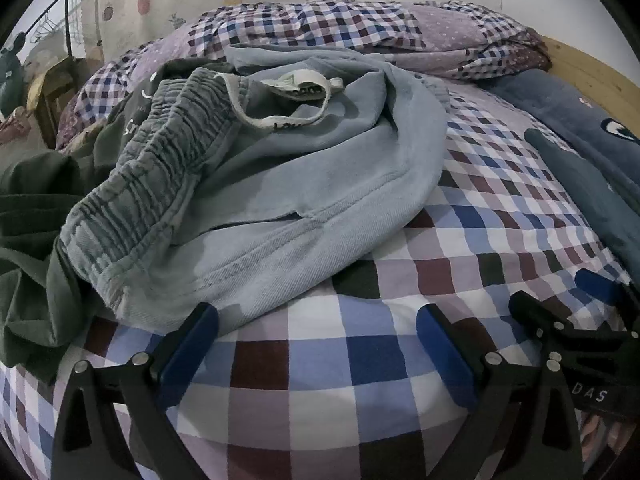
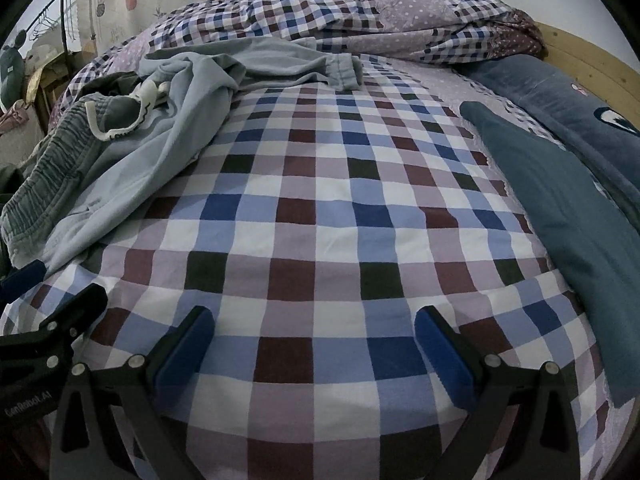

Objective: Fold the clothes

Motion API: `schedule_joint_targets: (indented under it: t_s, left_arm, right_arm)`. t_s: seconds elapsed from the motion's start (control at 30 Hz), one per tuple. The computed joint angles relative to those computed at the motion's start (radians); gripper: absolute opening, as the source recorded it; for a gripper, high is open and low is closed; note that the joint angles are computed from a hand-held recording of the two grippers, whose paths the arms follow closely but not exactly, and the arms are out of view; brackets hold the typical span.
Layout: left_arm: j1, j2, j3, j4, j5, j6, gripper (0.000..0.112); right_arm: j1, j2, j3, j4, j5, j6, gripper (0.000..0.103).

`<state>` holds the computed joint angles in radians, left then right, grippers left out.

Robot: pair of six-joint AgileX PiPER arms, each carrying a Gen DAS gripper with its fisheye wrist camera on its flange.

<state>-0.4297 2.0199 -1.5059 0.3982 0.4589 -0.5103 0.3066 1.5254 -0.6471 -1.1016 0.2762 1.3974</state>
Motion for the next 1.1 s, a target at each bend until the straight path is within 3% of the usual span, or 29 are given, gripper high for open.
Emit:
schedule_joint_targets:
  t_s: [1.1]
  left_arm:
    - [0.01,-0.006,0.014,-0.029,-0.022,0.026,0.102]
  right_arm:
    - [-0.013,0.008,-0.003,-0.012,-0.01,0.003,0.103]
